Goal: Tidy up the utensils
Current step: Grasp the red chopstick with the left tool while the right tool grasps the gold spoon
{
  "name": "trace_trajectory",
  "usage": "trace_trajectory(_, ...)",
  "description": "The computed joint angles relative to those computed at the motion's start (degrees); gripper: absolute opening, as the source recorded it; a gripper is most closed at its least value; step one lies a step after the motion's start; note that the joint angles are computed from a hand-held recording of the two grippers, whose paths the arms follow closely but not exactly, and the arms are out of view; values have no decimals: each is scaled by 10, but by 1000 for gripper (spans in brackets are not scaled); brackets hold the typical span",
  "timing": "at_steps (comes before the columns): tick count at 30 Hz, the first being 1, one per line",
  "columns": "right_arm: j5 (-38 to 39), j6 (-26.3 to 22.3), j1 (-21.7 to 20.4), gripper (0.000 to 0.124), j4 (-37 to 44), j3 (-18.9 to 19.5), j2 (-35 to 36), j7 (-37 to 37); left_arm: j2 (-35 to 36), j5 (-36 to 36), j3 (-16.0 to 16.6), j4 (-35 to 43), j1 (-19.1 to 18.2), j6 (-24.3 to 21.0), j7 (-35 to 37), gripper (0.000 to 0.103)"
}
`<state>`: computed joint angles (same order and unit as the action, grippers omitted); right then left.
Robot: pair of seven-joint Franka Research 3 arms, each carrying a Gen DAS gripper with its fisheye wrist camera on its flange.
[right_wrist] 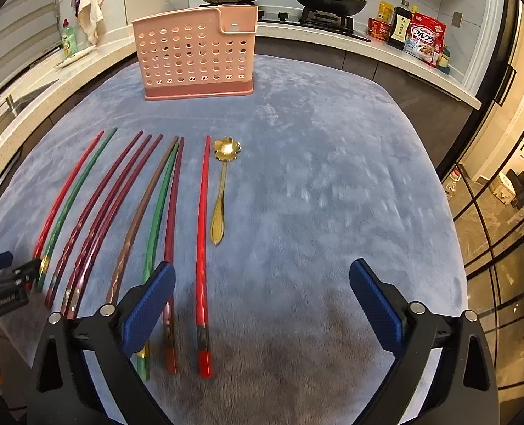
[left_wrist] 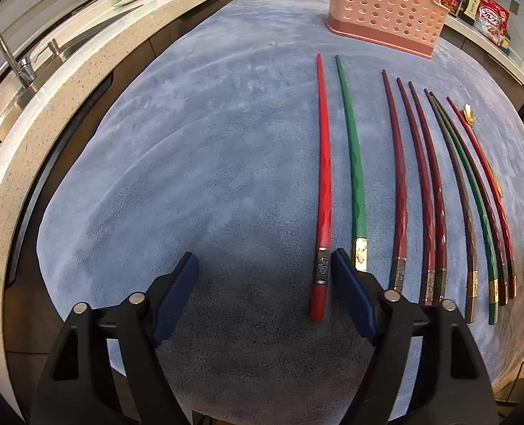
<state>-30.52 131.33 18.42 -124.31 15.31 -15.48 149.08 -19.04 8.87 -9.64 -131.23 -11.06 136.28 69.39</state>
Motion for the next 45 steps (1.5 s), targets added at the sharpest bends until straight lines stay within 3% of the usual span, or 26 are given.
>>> trace_trajectory(4,6,26,-4,78,14,-13,27,-8,3,-7,2,5,-3,-2,11,64)
trace_trajectory(13,39,60,0,46,46,-45,84,-32,4,-9,0,8,-2,-5,14,63)
trace_trajectory(25,19,70,18,42,49,-57,101,-32,5,-11,0,8,-2,-5,14,63)
trace_trajectory(29,22,83,15,30,30,-55,86,-32,-1,-16,2,3,-3,-5,17,59)
trace_trajectory(33,34,86,11,13,14,-52,70,-43,-11,-27,6,-6,-8,-2,25,48)
trace_trajectory(35,43,84,9,12,7,-50,62,-51,-17,-35,8,-12,-11,1,32,40)
trace_trajectory(37,51,82,7,11,0,-46,52,-57,-22,-45,12,-17,-16,7,45,23)
trace_trajectory(39,57,81,4,10,-11,-42,41,-57,-25,-56,15,-20,-20,10,57,12)
trace_trajectory(45,74,82,-9,10,-46,-28,-7,-53,-41,-82,22,-27,-24,10,73,7)
